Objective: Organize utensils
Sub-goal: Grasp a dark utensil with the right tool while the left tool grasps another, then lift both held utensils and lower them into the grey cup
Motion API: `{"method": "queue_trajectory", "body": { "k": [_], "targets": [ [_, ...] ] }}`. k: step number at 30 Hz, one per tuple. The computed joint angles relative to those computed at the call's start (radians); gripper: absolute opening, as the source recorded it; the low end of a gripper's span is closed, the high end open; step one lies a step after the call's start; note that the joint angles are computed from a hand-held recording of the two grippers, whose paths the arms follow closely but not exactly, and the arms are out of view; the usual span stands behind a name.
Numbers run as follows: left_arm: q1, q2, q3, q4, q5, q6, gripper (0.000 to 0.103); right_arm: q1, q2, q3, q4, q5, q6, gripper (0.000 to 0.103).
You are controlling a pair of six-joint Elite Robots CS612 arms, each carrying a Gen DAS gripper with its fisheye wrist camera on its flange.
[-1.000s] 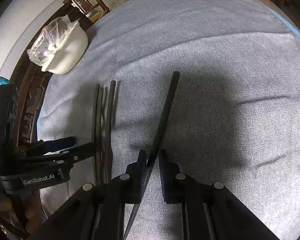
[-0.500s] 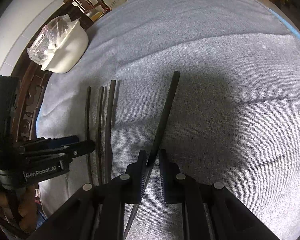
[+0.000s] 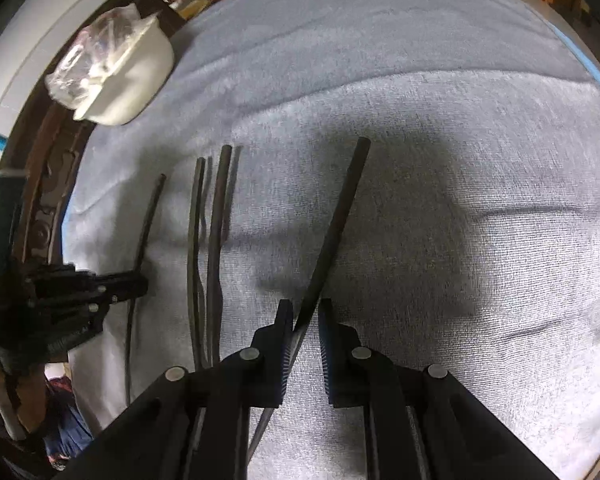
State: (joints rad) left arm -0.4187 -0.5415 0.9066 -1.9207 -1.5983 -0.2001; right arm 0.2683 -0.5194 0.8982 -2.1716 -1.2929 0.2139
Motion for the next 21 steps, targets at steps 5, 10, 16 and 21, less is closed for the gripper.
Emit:
{"method": "queue_trajectory", "body": {
  "k": [5,10,16,21],
  "targets": [
    [-0.004,0.003,-0.003,-0.012,-0.025,-0.045,0.006,0.001,0.012,-0.033,0.045,-0.005,0.02,0.015],
    [0.021,-0.02,0.059,-0.086,-0.08,-0.045,0.005,-0.006,-0.011,0.025,-0.025,0.014,0.082,0.009],
    [0.049,-0.063,0.151,-0.214,-0.13,-0.115,0.005,-0.002,-0.072,0.121,-0.143,-0.036,0.097,0.008],
    [0.066,-0.135,0.292,-0.388,-0.136,-0.19,0.005,0.001,-0.118,0.198,-0.238,-0.072,0.111,0.008]
  ]
}}
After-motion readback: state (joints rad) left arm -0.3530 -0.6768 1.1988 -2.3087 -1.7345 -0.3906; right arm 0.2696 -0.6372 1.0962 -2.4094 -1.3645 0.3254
